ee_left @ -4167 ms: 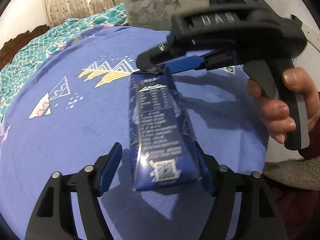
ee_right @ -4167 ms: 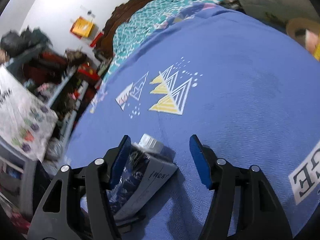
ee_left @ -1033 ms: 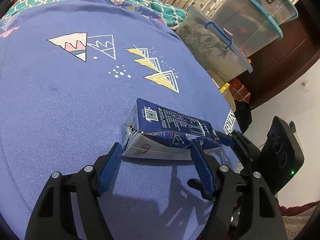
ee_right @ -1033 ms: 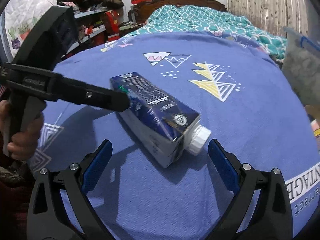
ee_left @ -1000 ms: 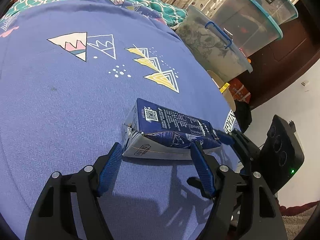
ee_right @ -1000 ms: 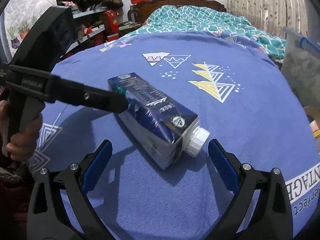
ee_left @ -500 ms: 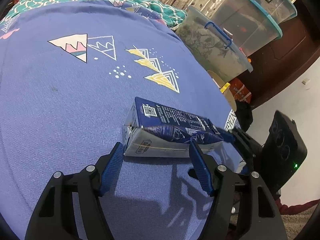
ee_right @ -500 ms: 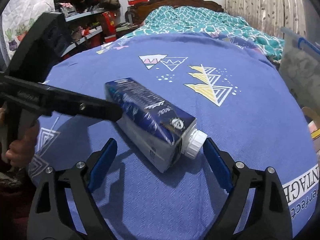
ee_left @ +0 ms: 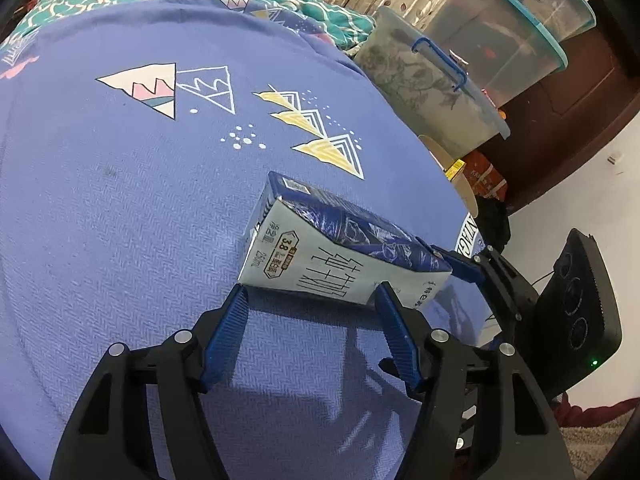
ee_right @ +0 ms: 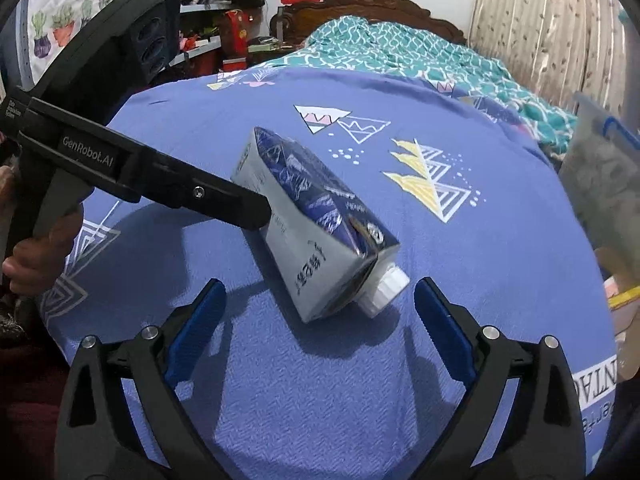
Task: Collect trash
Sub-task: 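Bring the right tool around the carton while the left tool steadies it, then close the right tool on the blue milk carton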
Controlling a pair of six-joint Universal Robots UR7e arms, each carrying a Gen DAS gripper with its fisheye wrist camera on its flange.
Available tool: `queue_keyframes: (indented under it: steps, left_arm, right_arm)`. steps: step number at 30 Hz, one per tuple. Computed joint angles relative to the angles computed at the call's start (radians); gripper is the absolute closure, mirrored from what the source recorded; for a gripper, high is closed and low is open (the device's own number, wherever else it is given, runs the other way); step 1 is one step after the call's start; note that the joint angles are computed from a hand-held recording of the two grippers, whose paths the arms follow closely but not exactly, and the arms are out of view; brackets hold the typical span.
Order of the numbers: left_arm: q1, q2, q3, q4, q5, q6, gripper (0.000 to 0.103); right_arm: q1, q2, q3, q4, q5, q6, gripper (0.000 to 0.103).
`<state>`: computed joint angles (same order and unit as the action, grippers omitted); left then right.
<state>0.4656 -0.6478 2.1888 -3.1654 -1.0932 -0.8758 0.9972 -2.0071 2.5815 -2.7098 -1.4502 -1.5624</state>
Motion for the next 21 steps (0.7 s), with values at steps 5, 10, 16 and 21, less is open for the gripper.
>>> queue_keyframes:
  steps: [5,10,16,21]
  left_arm:
    - [0.0,-0.007,0.007,-0.008,0.002,-0.003,0.039]
    - [0.004,-0.01,0.01,-0.035,-0.001,-0.006,0.031]
    - [0.005,-0.011,0.002,-0.028,0.008,-0.001,0.03]
    - [0.003,-0.001,-0.002,-0.035,0.015,0.013,0.032]
  right_arm:
    - [0.01,0.01,-0.009,-0.007,-0.006,0.021,0.008]
    - [0.032,0.029,-0.021,-0.003,-0.019,0.039,0.008]
    - [0.073,0.069,-0.019,-0.038,-0.047,0.052,0.008]
    - [0.093,0.09,-0.039,0.004,-0.056,0.091,0.015]
